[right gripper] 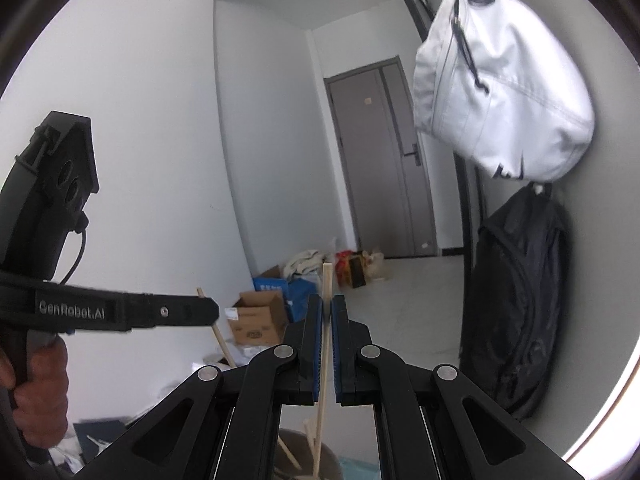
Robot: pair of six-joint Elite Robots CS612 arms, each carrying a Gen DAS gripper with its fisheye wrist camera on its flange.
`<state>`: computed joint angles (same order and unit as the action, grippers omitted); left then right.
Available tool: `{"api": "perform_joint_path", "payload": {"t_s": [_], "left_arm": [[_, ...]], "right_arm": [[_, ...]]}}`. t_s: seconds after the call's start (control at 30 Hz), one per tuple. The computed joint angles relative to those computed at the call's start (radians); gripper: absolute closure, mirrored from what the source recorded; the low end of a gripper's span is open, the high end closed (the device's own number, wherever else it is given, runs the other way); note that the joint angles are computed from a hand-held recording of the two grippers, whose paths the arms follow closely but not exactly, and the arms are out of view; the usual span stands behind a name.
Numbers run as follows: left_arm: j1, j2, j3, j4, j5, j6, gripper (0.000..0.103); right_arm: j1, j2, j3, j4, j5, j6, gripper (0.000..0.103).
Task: Organize utensils
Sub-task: 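Carry the left tool's chopstick over the holder while the right tool carries its own, then open the left tool over the holder while the right tool releases its chopstick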
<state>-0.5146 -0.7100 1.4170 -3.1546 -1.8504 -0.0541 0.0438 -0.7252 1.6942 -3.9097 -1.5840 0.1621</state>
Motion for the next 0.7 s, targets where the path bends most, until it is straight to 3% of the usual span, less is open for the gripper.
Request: {"api": "perform_joint_path", "payload": {"t_s": [0.17,0.47,0.53,0.6,0.7], "left_arm": [[0.004,0.012,-0.017,0.049,-0.013,0.005,0.102],[0.009,0.027,-0.052,0.153,-0.035,0.004,0.102],[0.014,0.028,-0.057,0.169,-0.066,-0.001,0.094],[0.018,0.027,-0.056,0.167,-0.082,-0.013,0.063],[0.019,0.016,-0.03,0.107,-0.048,-0.058,0.053]], "right_arm": [[-0.003,0.024,-0.016,0.022,0.026,-0.036,0.099],[-0.016,0.026,0.007,0.087,0.111,-0.001,0.096],[-0.024,0.019,0.017,0.115,0.149,0.018,0.096],[-0.027,0.008,0.032,0.142,0.17,0.041,0.092],[-0.039,-0.008,0.066,0.129,0.2,0.118,0.078]]}}
